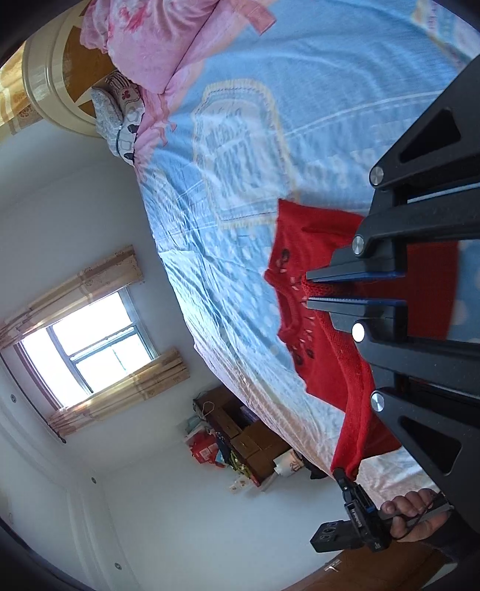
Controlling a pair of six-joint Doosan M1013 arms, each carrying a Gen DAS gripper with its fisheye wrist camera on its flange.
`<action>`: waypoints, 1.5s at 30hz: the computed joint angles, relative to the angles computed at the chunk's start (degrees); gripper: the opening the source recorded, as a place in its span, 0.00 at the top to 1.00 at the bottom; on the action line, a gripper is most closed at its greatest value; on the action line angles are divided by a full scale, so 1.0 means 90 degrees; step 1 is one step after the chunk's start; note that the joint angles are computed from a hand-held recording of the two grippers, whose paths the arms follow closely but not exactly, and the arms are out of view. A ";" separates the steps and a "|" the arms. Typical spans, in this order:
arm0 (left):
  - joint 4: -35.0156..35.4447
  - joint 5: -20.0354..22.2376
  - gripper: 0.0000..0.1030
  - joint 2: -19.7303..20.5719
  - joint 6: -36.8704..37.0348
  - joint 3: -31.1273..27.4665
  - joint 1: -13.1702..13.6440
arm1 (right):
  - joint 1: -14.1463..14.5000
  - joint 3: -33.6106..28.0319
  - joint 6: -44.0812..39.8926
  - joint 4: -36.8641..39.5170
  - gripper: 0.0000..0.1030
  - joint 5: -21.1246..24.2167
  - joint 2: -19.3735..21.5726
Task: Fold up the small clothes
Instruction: 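Lift the hem with both tools and fold it toward the collar, then open both tools to release the folded hem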
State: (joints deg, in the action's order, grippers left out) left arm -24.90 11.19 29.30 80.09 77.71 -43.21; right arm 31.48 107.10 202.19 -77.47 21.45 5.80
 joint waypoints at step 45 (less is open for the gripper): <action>0.5777 0.3697 0.29 0.1805 -0.3123 -0.2835 -0.0219 | -0.0676 -0.2527 -0.7558 0.6177 0.39 0.1387 0.2148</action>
State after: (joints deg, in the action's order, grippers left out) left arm 27.09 44.46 45.54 51.99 52.19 -45.17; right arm 25.40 84.36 134.18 -21.87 33.93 25.13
